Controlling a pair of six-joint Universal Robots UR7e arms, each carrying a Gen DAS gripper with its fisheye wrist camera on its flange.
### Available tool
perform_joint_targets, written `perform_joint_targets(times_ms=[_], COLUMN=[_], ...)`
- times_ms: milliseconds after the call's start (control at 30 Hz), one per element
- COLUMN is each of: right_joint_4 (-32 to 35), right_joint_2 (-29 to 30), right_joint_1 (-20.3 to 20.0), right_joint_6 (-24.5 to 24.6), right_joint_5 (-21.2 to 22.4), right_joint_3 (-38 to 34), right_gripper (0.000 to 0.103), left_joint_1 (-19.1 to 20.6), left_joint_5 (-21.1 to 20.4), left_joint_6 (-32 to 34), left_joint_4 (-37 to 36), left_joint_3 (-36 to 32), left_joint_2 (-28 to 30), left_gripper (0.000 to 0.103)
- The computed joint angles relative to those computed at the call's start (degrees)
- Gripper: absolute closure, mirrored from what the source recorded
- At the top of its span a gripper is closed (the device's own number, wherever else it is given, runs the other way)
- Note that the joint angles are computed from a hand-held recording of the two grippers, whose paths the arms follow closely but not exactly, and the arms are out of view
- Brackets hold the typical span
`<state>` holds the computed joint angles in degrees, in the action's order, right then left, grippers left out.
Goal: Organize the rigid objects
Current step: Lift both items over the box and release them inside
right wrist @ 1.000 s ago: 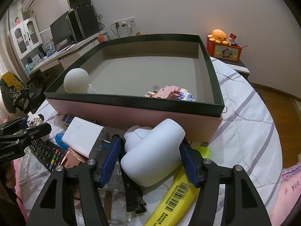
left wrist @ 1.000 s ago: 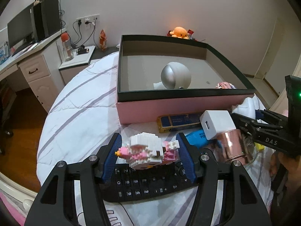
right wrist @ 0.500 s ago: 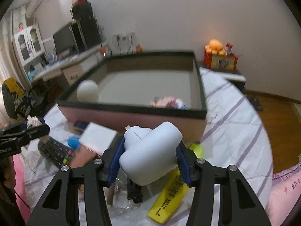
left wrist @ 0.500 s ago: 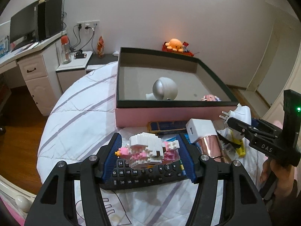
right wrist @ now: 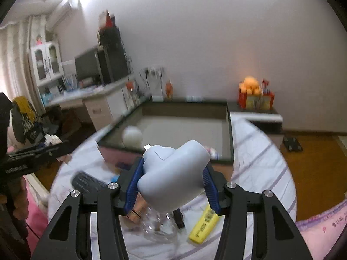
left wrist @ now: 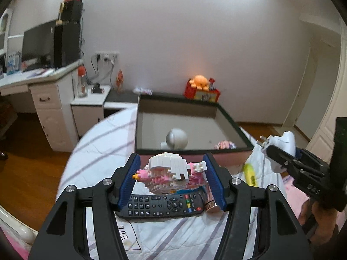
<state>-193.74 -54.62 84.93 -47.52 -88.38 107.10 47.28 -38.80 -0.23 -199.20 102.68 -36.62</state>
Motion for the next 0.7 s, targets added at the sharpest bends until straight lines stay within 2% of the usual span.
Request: perform_joint_targets(times_ms=[67,167,267,367,467,700], right_joint_4=[-3.09,-4.80,-7.27,-10.37,-11.23,-11.61], right_joint_2=[-1.30,-2.45,-3.34,-4.04,-4.45,-5.39], right_joint_1=[0.28,1.10,1.51,1.76,2.46,3.36], right_joint_6=[-0.68,-1.60,-1.92,-2.35,-2.49,-2.74], right_joint_5=[2.69,4.04,6.00,8.10,8.66,9.72], right_joint_3=[2.10,3.59,5.22,6.80,7.09,7.69], right_gripper=[0.049,0.049,0.049,0.049,0.049,0.049], left_joint_1=[-1.51,-3.42,-5.82,-6.86,-8.14,-9.14], left_joint_5=[2.84,6.30,12.19,12.90,14.79,16.06], left_joint_6=[2.49,5.86,14.43,17.25,22.70,27.95], left_joint_4=[-4.28,-9.34,-17.89,-20.59,-24.75,-27.94], left_joint_3=[0.22,0.29,-1.93,-2.39,-4.08,-5.93], left_joint_2=[0.57,1.23,3.99,4.33,5.49,5.84], left_gripper=[0.042,0.042,0.042,0.042,0.042,0.042])
